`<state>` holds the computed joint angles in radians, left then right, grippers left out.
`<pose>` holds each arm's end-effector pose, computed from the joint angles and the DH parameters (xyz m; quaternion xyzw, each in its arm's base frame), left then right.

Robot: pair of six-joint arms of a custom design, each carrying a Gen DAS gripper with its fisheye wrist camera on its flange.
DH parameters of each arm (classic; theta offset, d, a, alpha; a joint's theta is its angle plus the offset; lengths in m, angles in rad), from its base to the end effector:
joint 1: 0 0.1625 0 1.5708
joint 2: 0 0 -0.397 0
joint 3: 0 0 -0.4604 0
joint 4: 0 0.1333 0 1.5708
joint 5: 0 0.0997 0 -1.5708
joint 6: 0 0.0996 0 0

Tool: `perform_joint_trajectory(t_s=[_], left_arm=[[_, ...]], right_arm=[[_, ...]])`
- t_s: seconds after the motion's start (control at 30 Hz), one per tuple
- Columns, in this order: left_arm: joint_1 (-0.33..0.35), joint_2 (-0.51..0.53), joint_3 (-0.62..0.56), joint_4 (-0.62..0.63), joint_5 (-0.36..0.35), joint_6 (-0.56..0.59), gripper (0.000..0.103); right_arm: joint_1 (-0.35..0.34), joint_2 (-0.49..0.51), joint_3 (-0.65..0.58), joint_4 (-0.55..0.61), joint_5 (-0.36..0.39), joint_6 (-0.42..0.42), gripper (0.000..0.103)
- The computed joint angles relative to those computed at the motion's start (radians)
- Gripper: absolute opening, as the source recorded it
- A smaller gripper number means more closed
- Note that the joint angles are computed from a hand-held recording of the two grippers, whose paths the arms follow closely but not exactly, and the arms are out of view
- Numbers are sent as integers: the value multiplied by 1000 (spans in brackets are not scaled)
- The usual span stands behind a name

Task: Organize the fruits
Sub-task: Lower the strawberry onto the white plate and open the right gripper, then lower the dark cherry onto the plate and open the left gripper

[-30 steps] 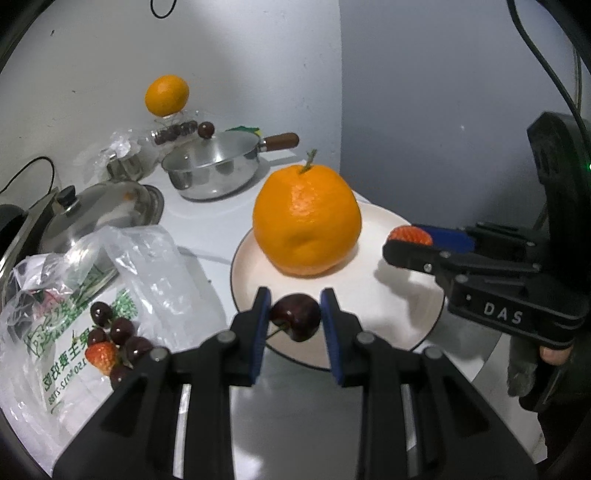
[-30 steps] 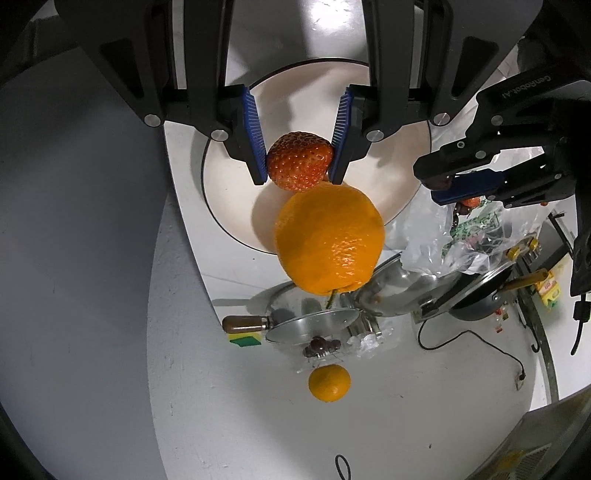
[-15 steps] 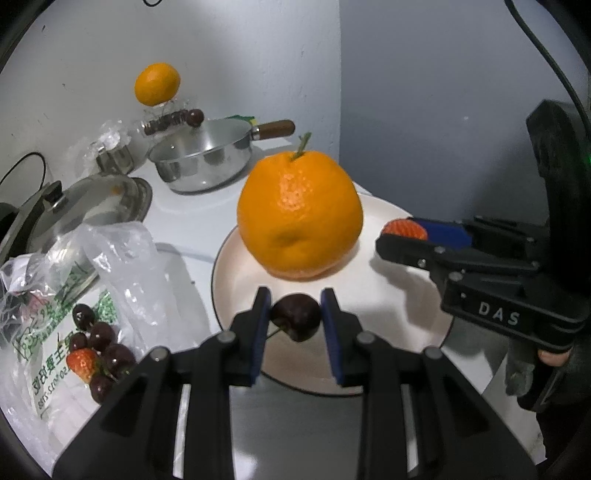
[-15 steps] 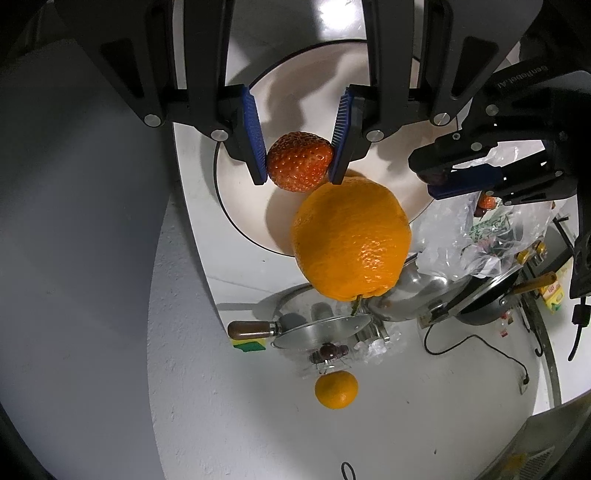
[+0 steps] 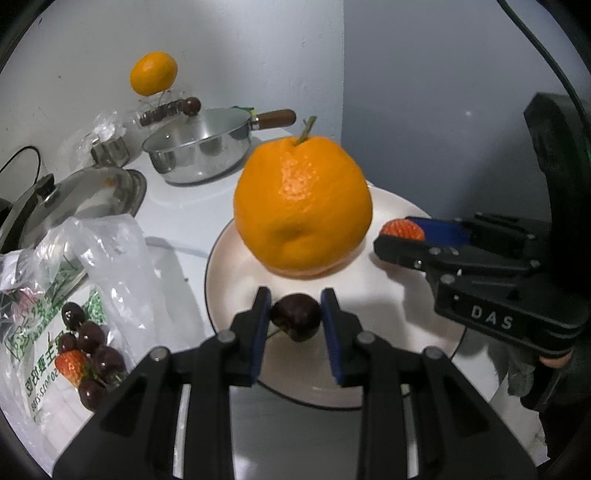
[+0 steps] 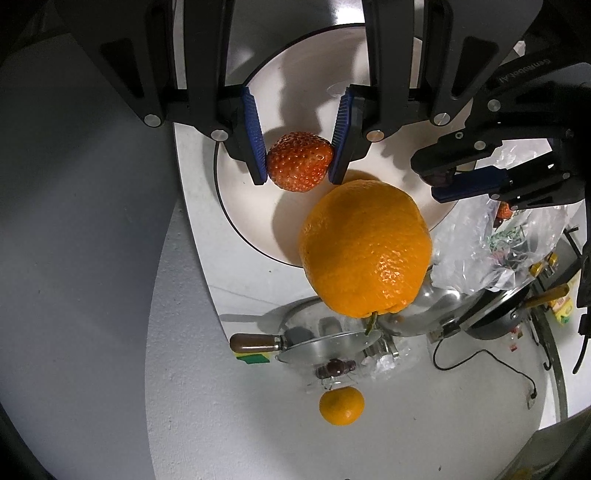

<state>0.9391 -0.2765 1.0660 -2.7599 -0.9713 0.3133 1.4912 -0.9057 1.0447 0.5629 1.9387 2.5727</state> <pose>-0.3372 -0.7817 -0.0930 0.3740 0.8605 -0.2331 0.2557 0.0409 -0.7131 0.2750 0.1413 -0.8839 0.3394 0.2891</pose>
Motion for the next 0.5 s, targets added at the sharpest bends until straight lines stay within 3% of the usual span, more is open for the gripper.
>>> perform_joint_trajectory(t_s=[0.3, 0.5], left_arm=[[1, -2, 2, -2, 4, -9, 30], [0, -13, 16, -6, 2, -10, 31]], right_arm=[[9, 8, -7, -5, 33, 7, 39], [14, 5, 2, -8, 29, 15, 52]])
